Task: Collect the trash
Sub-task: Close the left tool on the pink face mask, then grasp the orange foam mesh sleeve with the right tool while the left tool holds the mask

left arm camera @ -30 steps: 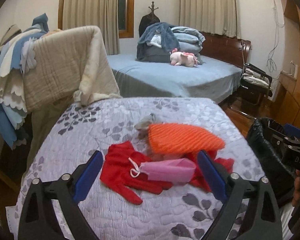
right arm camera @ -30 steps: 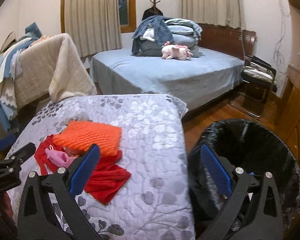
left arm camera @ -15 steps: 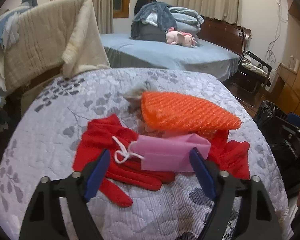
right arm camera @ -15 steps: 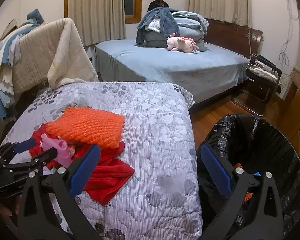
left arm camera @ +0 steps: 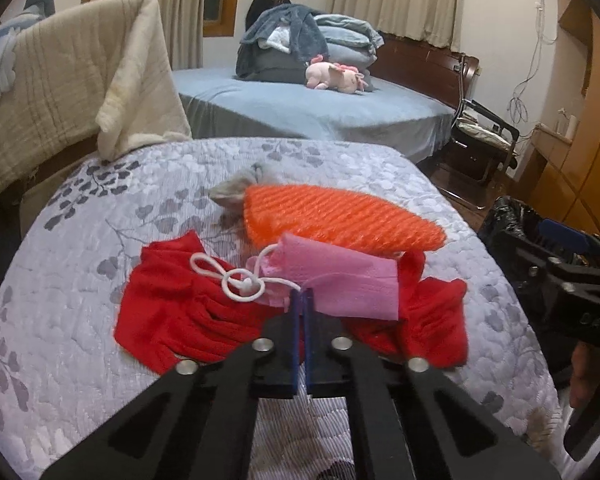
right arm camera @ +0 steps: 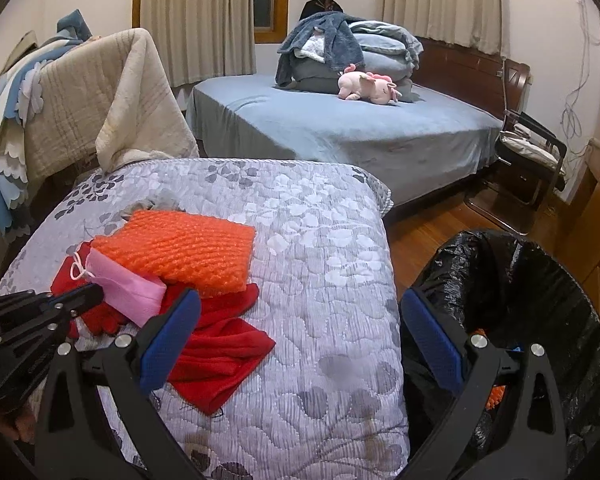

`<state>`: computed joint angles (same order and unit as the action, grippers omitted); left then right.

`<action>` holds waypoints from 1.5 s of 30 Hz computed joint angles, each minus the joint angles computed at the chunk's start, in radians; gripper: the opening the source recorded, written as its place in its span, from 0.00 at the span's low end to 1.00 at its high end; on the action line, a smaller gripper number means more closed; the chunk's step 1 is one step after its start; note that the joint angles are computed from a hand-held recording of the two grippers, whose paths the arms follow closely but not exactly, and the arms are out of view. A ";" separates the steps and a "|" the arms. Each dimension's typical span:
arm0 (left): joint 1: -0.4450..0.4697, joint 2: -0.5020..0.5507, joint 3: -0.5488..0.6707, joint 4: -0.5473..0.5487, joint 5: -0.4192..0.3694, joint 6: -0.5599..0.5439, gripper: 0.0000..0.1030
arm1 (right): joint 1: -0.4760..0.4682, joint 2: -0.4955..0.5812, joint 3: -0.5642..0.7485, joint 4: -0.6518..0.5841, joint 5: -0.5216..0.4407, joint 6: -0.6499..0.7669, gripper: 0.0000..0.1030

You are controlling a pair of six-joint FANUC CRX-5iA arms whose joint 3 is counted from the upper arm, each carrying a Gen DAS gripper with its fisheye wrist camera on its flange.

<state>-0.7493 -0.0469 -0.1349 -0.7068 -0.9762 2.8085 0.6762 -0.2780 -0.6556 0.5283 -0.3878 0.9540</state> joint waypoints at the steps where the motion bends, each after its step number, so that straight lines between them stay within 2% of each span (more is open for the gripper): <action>1: -0.003 -0.007 -0.001 -0.004 -0.005 0.004 0.00 | 0.001 0.000 0.001 -0.003 0.001 0.003 0.95; 10: -0.035 -0.084 -0.015 -0.056 -0.113 0.060 0.00 | 0.026 0.021 0.034 -0.045 0.015 0.027 0.95; 14: -0.003 -0.089 -0.033 -0.026 -0.104 0.041 0.01 | 0.043 0.032 0.040 -0.037 0.017 0.025 0.95; 15: 0.003 -0.089 -0.038 -0.018 -0.099 0.035 0.04 | 0.045 0.033 0.041 -0.035 0.016 0.025 0.95; 17: 0.010 -0.076 -0.038 -0.010 -0.098 0.030 0.27 | 0.046 0.035 0.041 -0.034 0.011 0.031 0.95; 18: 0.008 -0.069 -0.035 -0.015 -0.105 0.038 0.47 | 0.046 0.036 0.041 -0.034 0.008 0.033 0.95; 19: -0.002 -0.061 -0.029 -0.036 -0.119 0.062 0.54 | 0.045 0.036 0.041 -0.033 0.006 0.032 0.95; 24: 0.010 -0.044 -0.026 -0.036 -0.102 0.053 0.67 | 0.037 0.045 0.044 -0.025 0.001 0.022 0.95; 27: 0.030 -0.029 -0.024 -0.027 -0.079 0.035 0.71 | 0.029 0.046 0.044 -0.022 0.002 0.028 0.95; 30: 0.049 -0.029 -0.035 -0.009 -0.029 0.019 0.70 | 0.025 0.050 0.047 -0.019 -0.002 0.027 0.95; 32: 0.066 -0.024 -0.043 0.017 0.011 -0.013 0.54 | 0.021 0.051 0.047 -0.016 -0.004 0.025 0.95; 33: 0.086 -0.024 -0.055 0.051 0.045 -0.045 0.34 | 0.020 0.052 0.048 -0.015 -0.005 0.024 0.95; 34: 0.097 -0.021 -0.059 0.070 0.060 -0.060 0.18 | 0.019 0.053 0.049 -0.017 -0.005 0.026 0.95; 37: 0.104 -0.018 -0.065 0.081 0.085 -0.071 0.03 | 0.018 0.054 0.051 -0.020 -0.005 0.031 0.95; 42: 0.067 -0.044 -0.057 0.025 0.060 -0.015 0.02 | 0.022 0.063 0.063 -0.044 0.001 0.049 0.95; 45: 0.045 -0.086 -0.061 -0.006 0.019 0.021 0.02 | 0.034 0.073 0.075 -0.067 0.009 0.067 0.95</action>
<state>-0.7039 -0.1333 -0.1960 -0.7129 -0.9576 2.8300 0.7098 -0.2052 -0.5801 0.4612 -0.3785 1.0214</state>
